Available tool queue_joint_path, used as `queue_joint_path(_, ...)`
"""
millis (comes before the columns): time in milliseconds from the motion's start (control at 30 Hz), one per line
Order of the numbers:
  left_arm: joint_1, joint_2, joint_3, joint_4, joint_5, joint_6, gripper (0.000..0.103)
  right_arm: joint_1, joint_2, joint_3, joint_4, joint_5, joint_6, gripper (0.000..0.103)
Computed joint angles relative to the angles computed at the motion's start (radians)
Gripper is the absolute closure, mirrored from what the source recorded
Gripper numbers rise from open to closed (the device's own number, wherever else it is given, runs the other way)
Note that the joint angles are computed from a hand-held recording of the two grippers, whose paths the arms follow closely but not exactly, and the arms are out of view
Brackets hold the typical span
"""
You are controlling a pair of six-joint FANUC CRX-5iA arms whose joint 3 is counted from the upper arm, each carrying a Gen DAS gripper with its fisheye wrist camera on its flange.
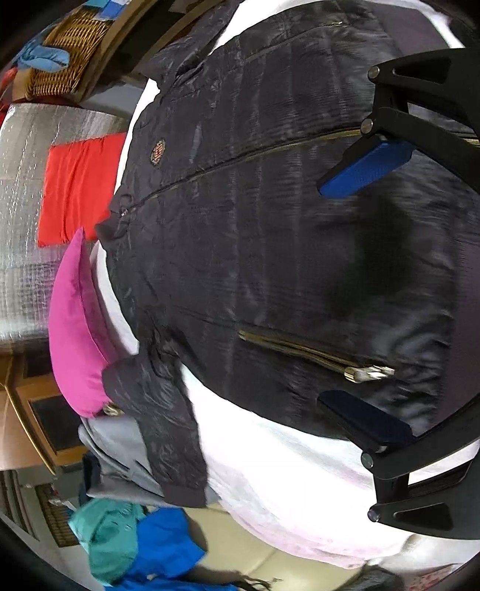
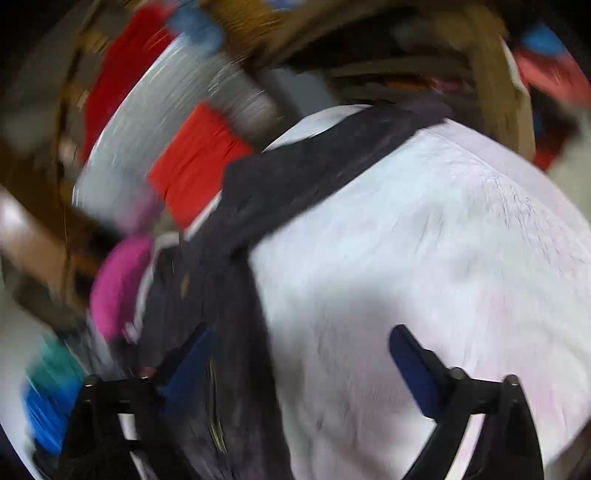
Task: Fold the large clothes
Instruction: 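Grasp the sleeve cuff nearest the right tool and lift it across the jacket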
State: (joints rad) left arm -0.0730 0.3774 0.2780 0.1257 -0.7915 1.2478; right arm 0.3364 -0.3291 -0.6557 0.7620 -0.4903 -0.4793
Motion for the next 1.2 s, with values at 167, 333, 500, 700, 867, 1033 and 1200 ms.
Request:
queue_joint_path(167,-0.02,0.083,0.081,-0.023,-0.007,0.002,0.0,-0.256,0.083,0.014,-0.072,0.244,0.01,0.019)
queue_joint_path(333,-0.01,0.143,0.114,0.005,-0.06,-0.014,0.0,-0.411,0.233,0.083,-0.03,0.374,-0.057,0.027)
queue_joint_path(500,0.008,0.107,0.002,0.112,0.051,-0.091,0.0,-0.403,0.348,0.223,-0.233,0.259,0.149,0.032)
queue_joint_path(700,0.019,0.098,-0.047,0.184,0.11,-0.156,0.0,-0.394,0.454,0.482,-0.463,-0.088,0.511,0.085)
queue_joint_path(867,0.021,0.094,-0.065,0.21,0.135,-0.185,0.0,-0.29,0.482,0.633,-0.198,-0.29,0.557,0.092)
queue_joint_path(1033,0.021,0.088,-0.077,0.214,0.146,-0.186,0.0,-0.131,0.566,0.863,-0.007,-0.401,0.686,0.094)
queue_joint_path(1200,0.021,0.084,-0.087,0.225,0.153,-0.187,0.0,0.032,0.703,1.066,0.016,-0.405,0.882,0.094)
